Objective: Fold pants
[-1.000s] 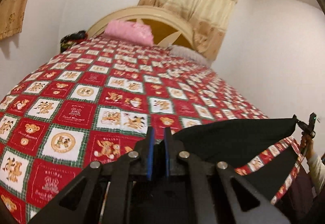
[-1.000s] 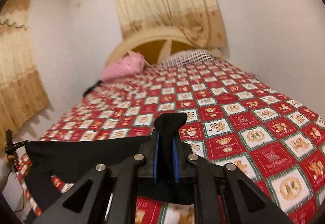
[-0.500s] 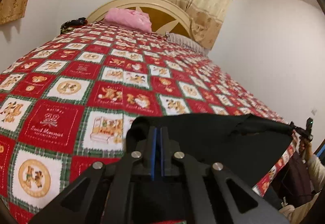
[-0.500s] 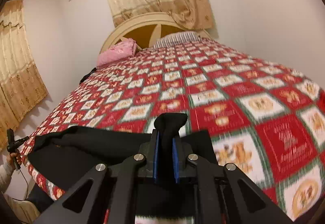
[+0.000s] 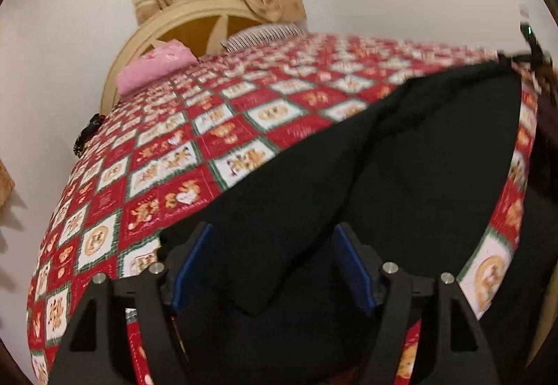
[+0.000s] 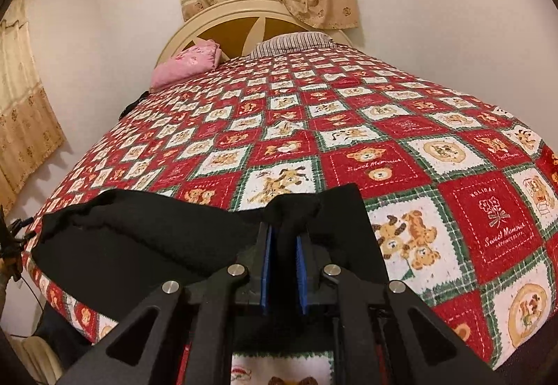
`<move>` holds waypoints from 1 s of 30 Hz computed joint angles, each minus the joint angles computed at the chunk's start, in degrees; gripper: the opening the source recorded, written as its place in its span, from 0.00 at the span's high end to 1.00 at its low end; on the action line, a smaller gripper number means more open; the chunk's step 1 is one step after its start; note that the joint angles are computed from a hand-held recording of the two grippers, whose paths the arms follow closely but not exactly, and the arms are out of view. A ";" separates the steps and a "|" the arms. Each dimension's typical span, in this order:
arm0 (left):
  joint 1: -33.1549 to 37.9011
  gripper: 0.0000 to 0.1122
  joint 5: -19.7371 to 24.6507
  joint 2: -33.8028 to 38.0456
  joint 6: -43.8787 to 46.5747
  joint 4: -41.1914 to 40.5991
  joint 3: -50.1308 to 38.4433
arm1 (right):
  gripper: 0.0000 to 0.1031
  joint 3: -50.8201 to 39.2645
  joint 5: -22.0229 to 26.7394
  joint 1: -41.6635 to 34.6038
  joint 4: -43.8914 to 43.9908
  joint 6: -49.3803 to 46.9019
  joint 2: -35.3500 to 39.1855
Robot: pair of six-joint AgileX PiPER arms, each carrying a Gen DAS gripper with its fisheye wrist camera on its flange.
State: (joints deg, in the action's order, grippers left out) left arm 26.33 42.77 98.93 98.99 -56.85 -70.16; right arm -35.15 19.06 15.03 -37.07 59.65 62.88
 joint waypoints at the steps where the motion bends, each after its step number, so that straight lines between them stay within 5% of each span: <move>1: -0.96 0.34 -1.31 1.00 -1.20 1.57 -0.56 | 0.88 -0.22 0.05 0.04 -0.31 0.37 0.25; 5: -4.09 0.34 -7.21 2.30 -4.84 7.38 -0.09 | 0.87 -0.80 0.65 0.54 -0.88 0.89 0.88; 9: -4.71 0.36 -7.31 2.78 -7.05 9.75 -1.43 | 0.87 -0.87 0.41 0.76 -1.71 2.07 1.26; 11: -4.73 0.60 -5.54 3.49 -10.65 12.86 -3.81 | 0.87 -0.85 0.72 1.04 -2.63 2.91 1.34; 12: -5.25 0.82 -4.68 4.40 -13.28 15.09 -5.54 | 0.87 -1.12 1.32 1.67 -4.52 4.65 1.71; 15: -3.96 0.86 0.19 5.71 -15.93 15.17 -10.63 | 0.87 -2.61 3.94 3.36 -9.02 8.43 2.87; 23: 0.46 0.88 12.92 11.61 -27.92 14.57 -29.98 | 0.89 -17.83 9.37 0.85 -6.44 -0.26 11.35; 30: 6.72 0.88 18.75 8.87 -20.44 6.93 -24.85 | 0.89 -18.18 7.76 4.26 -17.17 7.06 6.21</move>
State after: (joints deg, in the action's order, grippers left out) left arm 33.05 61.53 107.79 78.56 -49.92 -95.01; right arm -53.33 26.82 19.29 -54.24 66.70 69.08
